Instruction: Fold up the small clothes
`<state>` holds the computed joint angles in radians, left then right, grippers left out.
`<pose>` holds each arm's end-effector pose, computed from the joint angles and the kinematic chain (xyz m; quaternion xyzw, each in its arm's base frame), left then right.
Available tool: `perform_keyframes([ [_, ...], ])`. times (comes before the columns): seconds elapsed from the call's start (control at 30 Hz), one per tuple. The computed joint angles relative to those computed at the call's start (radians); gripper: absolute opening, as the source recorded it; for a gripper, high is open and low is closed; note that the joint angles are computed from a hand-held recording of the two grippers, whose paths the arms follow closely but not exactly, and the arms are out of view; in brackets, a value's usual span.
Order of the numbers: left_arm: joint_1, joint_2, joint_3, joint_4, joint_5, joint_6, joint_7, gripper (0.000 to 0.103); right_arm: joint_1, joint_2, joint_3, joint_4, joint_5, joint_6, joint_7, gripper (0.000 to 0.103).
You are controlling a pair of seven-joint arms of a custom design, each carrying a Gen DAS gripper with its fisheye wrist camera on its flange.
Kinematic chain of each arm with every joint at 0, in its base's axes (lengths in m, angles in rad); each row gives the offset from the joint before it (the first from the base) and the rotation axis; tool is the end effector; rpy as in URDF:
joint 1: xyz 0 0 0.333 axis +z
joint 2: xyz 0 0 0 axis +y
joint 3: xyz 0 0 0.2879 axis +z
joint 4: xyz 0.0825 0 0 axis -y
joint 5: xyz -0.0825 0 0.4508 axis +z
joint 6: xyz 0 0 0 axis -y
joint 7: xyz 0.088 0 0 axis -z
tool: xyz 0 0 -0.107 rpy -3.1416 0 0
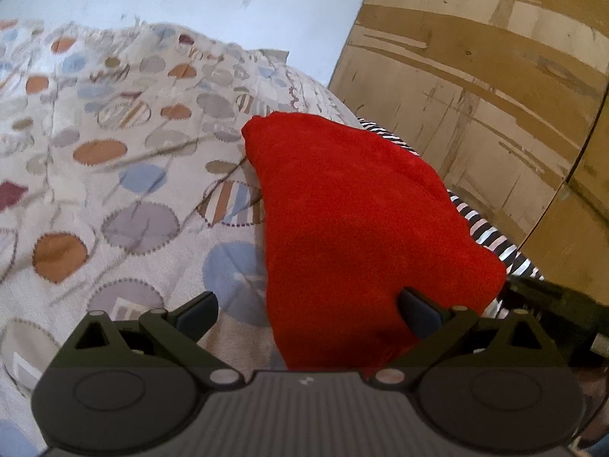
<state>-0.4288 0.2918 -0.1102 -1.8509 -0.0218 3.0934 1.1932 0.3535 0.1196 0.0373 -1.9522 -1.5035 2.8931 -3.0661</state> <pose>0.6251 -0.3646 0.4209 -0.5898 0.6647 -0.4398 0.1297 0.5909 0.3065 0.4084 -0.6377 0.5778 -0.3379 0.3812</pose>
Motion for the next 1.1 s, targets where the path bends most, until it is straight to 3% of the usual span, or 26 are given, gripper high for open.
perform_keyframes([
  [0.03,0.044,0.002,-0.049,0.001,-0.042,-0.004,0.034,0.102,0.004,-0.006,0.002,-0.005,-0.012,-0.013,0.000,0.005],
  [0.1,0.085,0.004,-0.095,0.003,-0.094,-0.010,0.079,0.102,0.006,-0.018,0.003,-0.016,-0.038,-0.023,0.034,0.005],
  [0.13,0.088,0.005,-0.098,0.005,-0.103,-0.012,0.092,0.102,0.006,-0.026,0.006,-0.024,-0.036,-0.037,0.049,0.005],
  [0.2,0.074,0.005,-0.085,0.005,-0.103,-0.011,0.096,0.102,0.001,-0.048,0.010,-0.044,-0.025,-0.056,0.089,0.018],
  [0.27,0.059,0.004,-0.069,0.003,-0.097,-0.006,0.091,0.103,-0.008,-0.059,0.012,-0.048,-0.053,-0.060,0.142,0.021],
  [0.37,0.061,0.004,-0.073,0.003,-0.110,-0.007,0.098,0.103,-0.028,-0.048,0.009,-0.022,-0.044,-0.027,0.193,0.050],
  [0.4,0.060,0.004,-0.073,0.004,-0.112,-0.008,0.099,0.103,-0.036,-0.039,0.004,-0.007,-0.054,-0.002,0.236,0.055],
  [0.63,0.020,0.004,-0.026,0.006,-0.070,-0.009,0.062,0.103,-0.055,0.095,-0.054,0.132,0.030,0.213,0.460,0.053],
  [0.7,0.019,0.004,-0.024,0.007,-0.060,-0.011,0.056,0.103,-0.037,0.125,-0.089,0.175,-0.057,0.254,0.666,0.046],
  [0.73,0.021,0.004,-0.026,0.008,-0.059,-0.014,0.056,0.103,-0.037,0.138,-0.093,0.187,-0.053,0.269,0.702,0.039],
  [0.77,0.023,0.004,-0.027,0.008,-0.058,-0.013,0.054,0.103,-0.045,0.144,-0.083,0.183,-0.006,0.264,0.668,0.029],
  [0.83,0.025,0.003,-0.031,0.009,-0.055,-0.017,0.054,0.103,-0.024,0.138,-0.088,0.159,0.055,0.225,0.572,0.028],
  [0.97,0.008,0.002,-0.010,0.010,-0.022,-0.022,0.036,0.103,0.008,0.120,-0.103,0.143,-0.041,0.189,0.608,0.028],
  [1.03,-0.026,0.002,0.028,0.013,0.023,-0.028,-0.004,0.103,0.002,0.108,-0.094,0.134,-0.063,0.179,0.595,0.029],
  [1.1,-0.085,0.001,0.095,0.017,0.107,-0.034,-0.079,0.103,-0.005,0.089,-0.083,0.122,-0.068,0.158,0.582,0.037],
])
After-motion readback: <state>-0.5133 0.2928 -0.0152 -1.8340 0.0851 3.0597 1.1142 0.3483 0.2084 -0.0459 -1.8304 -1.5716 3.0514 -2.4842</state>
